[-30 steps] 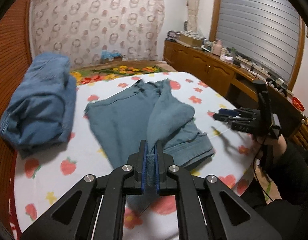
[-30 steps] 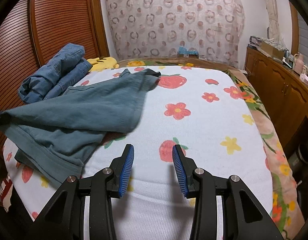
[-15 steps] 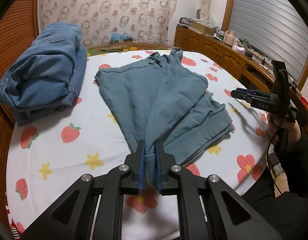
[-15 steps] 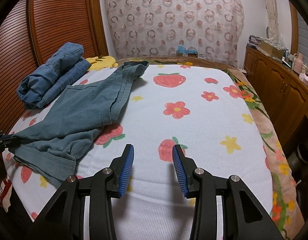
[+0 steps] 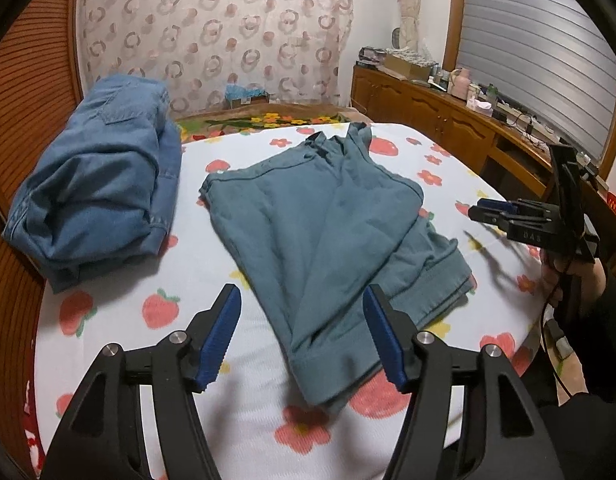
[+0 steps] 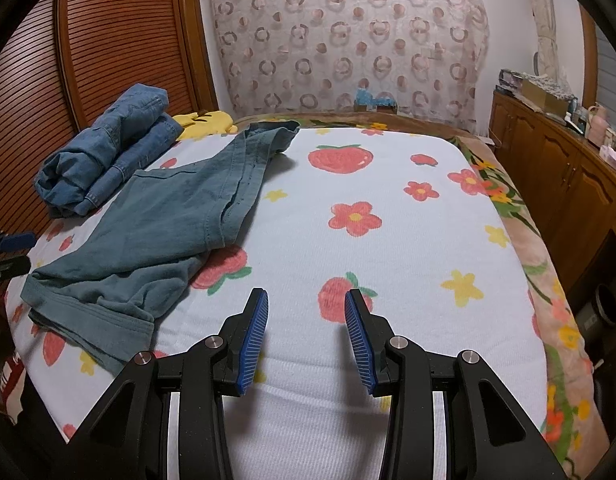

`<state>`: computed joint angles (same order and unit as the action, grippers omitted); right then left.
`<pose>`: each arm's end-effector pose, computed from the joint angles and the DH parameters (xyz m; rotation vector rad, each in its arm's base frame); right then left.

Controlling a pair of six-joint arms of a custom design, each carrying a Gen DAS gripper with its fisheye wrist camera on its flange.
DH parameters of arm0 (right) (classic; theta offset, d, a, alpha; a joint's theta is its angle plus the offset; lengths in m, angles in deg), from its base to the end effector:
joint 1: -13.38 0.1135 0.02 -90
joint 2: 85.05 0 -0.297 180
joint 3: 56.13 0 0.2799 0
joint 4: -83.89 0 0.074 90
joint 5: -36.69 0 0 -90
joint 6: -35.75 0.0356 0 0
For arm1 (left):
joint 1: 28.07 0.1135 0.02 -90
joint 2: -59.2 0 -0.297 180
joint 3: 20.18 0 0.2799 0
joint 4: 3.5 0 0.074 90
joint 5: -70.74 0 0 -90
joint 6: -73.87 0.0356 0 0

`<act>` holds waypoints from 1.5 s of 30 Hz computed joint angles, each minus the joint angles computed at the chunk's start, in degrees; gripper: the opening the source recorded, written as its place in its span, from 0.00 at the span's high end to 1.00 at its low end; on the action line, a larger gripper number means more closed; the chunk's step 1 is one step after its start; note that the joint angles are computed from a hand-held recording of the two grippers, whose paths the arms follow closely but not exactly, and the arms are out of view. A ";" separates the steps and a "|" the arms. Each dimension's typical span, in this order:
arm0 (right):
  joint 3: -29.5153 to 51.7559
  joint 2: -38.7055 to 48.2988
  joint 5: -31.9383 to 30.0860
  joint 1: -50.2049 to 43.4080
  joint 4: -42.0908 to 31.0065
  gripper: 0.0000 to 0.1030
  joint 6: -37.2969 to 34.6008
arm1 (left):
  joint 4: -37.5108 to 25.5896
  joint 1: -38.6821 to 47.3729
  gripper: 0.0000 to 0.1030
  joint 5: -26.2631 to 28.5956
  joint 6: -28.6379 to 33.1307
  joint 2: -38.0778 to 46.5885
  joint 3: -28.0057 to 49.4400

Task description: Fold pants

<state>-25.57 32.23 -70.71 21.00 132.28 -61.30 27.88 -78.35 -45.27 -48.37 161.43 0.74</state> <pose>0.2532 0.0446 0.0311 -0.4465 2.1806 0.3450 0.1356 -0.1388 0.0460 0.1712 2.3281 -0.1555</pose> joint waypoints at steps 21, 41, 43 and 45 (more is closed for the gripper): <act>6.12 -7.69 -0.88 5.26 -11.15 0.52 -1.58 | 3.28 14.41 0.36 8.70 11.78 3.53 5.60; 26.23 3.38 0.93 11.73 -30.36 0.49 -0.48 | 9.91 22.17 0.36 14.36 15.66 7.59 3.89; 26.50 3.12 -0.29 11.66 -30.92 0.49 -0.99 | 10.75 22.69 0.36 14.62 15.76 7.75 3.41; 26.56 2.62 0.11 12.14 -31.46 0.55 -1.52 | 11.59 23.07 0.36 14.86 15.80 7.82 2.90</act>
<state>0.99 34.85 -70.60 33.14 100.82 -62.82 39.47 -55.28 -30.41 -32.57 169.25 3.63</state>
